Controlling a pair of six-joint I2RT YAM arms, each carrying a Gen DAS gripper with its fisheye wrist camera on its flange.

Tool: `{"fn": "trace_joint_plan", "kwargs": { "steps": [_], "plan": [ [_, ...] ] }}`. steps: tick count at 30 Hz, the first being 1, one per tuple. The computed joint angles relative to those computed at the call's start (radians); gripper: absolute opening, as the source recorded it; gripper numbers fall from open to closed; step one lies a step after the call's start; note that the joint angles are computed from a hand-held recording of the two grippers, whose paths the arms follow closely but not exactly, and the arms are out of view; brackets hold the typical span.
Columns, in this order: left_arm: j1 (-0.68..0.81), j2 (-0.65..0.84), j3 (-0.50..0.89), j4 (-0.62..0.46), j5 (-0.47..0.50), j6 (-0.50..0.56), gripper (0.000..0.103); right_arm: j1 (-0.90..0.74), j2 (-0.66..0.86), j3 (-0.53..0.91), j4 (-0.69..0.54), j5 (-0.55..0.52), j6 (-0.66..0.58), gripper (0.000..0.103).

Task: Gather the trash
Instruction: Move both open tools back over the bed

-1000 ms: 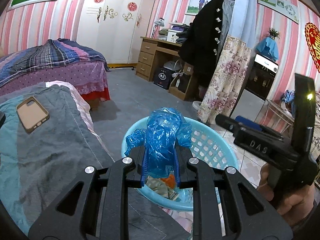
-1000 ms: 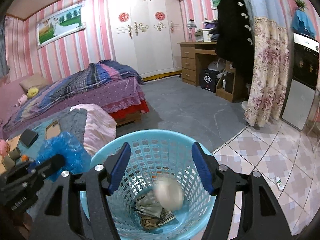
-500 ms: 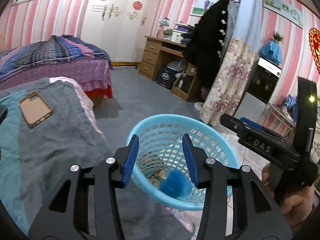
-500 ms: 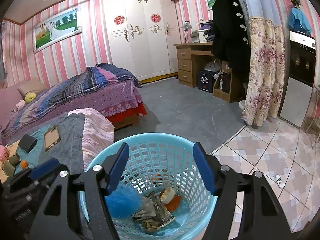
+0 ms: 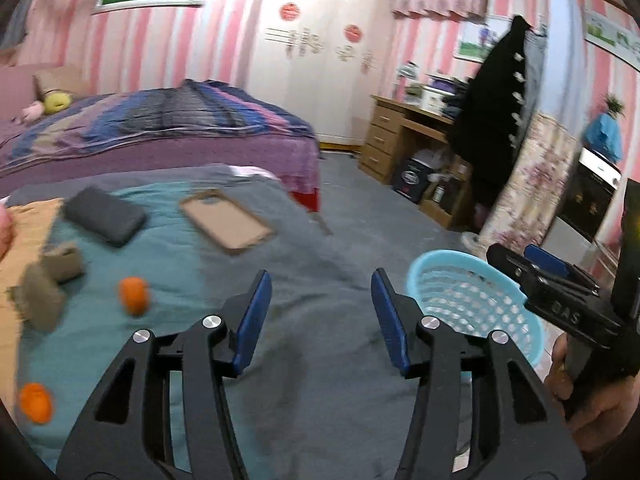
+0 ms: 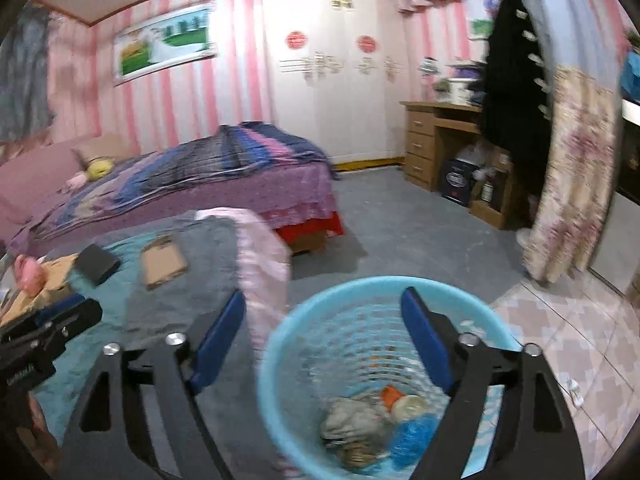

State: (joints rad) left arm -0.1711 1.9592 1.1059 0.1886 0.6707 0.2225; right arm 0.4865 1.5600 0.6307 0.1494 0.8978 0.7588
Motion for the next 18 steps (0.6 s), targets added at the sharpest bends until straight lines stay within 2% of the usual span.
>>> {"fn": "trace_joint_plan", "kwargs": {
  "steps": [3, 4, 5, 9, 15, 16, 18],
  "plan": [
    [0.091, 0.023, 0.042, -0.026, -0.003, 0.023, 0.059, 0.052, 0.095, 0.098, 0.044, -0.011, -0.076, 0.091],
    [0.127, 0.033, 0.065, -0.040, 0.000, 0.024, 0.061, 0.091, 0.153, 0.171, 0.024, 0.034, -0.097, 0.092],
    [0.150, 0.038, 0.075, -0.046, 0.003, 0.023, 0.067, 0.110, 0.185, 0.206, 0.022, 0.058, -0.103, 0.098],
    [0.260, 0.063, 0.126, -0.062, 0.015, 0.013, 0.092, 0.154, 0.291, 0.333, 0.069, 0.038, -0.159, 0.099],
    [0.389, 0.129, 0.221, -0.073, 0.028, -0.034, 0.097, 0.177, 0.387, 0.438, 0.171, -0.060, -0.186, 0.099],
    [0.406, 0.145, 0.245, -0.086, 0.031, -0.036, 0.097, 0.169, 0.395, 0.431, 0.221, -0.124, -0.180, 0.099],
    [0.426, 0.160, 0.271, -0.091, 0.029, -0.046, 0.097, 0.151, 0.421, 0.469, 0.204, -0.236, -0.157, 0.099]
  ]
}}
